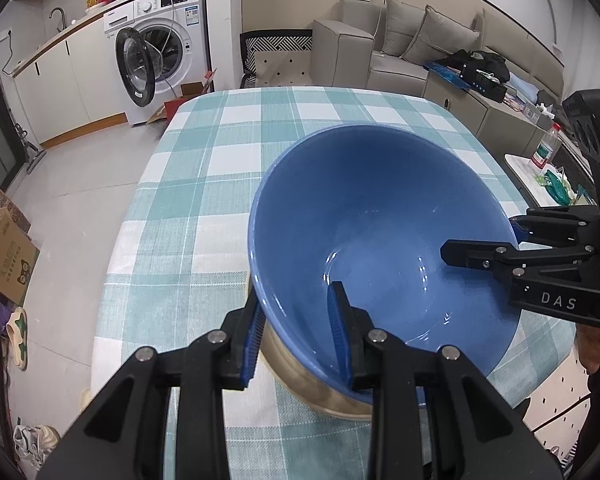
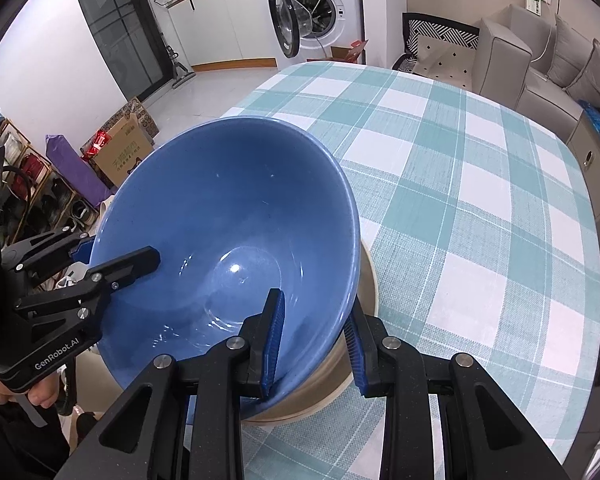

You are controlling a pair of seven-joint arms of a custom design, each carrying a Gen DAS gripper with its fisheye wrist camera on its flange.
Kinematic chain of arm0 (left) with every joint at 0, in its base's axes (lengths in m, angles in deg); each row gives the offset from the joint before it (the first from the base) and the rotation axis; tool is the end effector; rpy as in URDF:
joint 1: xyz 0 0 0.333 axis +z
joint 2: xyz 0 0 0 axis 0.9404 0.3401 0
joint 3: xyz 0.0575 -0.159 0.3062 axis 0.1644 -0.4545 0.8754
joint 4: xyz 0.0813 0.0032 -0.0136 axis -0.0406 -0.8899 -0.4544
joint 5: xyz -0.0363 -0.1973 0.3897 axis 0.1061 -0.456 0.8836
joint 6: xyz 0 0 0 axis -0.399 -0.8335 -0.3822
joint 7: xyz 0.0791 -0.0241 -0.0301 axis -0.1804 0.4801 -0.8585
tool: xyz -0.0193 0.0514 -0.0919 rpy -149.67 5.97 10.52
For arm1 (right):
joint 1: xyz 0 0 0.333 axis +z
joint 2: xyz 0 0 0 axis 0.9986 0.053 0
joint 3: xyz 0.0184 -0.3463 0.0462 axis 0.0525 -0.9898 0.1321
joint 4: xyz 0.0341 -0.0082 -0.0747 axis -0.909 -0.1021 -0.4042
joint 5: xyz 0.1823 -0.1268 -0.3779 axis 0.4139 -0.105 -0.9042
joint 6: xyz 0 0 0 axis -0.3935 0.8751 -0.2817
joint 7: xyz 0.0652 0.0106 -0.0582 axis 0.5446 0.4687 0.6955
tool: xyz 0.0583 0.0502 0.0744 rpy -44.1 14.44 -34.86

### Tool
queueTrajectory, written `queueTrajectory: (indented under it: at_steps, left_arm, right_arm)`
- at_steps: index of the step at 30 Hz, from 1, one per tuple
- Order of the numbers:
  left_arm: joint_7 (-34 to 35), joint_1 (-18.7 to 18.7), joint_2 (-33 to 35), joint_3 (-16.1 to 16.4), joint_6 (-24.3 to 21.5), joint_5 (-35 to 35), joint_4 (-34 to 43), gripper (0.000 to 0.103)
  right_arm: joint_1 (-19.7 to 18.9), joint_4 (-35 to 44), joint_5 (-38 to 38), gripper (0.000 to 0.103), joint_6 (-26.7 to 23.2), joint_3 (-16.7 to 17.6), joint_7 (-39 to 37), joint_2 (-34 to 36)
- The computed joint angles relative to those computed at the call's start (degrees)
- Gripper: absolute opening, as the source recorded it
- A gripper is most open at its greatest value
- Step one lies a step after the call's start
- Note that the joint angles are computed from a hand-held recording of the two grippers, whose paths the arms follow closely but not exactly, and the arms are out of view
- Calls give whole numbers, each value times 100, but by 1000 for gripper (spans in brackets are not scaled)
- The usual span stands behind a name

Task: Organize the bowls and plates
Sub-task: 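Lower the nested bowls onto the cream plates and open both grippers, then pull both grippers back away from the bowl and plate stack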

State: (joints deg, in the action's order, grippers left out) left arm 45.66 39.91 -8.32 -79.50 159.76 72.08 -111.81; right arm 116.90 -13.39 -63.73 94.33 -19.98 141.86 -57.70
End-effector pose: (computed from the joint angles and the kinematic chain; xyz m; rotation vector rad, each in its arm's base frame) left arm 0.5313 -0.4634 0.3617 -1.7884 1.9702 -0.7287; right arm 0.6193 0.4077 0.3692 -2.2212 1.4197 -0.2162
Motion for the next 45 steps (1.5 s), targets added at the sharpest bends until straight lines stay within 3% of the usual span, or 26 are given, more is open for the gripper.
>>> queueTrajectory:
  at_steps: [20,25,28,30,34,37,39,45]
  left_arm:
    - [-175,-34,-74,8,125,139,-137,30]
    - [-233,-26,-83,30,217,244,-161,35]
    - [-323,-45,-111,55,271,368,-181,46]
    - [-469,-106,-145,103,213,570,-178,52]
    - [-719,-82,-215,110,270,823,-237,57]
    - [-1063,-88,-280,145,310,1174,-295,66]
    - [-1474,-124,-343,199,348,1604,-343,89]
    - [-2776,-72,-537,117,249,3155,-485,103]
  right_arm:
    - [1,-187,20,29,90,18,11,-102]
    - [32,-197,-50,30,153,-35,50,-113]
    - [18,-271,-49,38,315,-34,40,-171]
    - [34,-323,-81,49,413,-64,70,-223]
    - [-30,-456,-19,52,588,-10,-28,-327]
    - [-107,-619,95,66,842,67,-193,-414]
    - [-146,-769,177,77,1108,110,-314,-483]
    - [-177,-1297,468,90,2035,178,-603,-691]
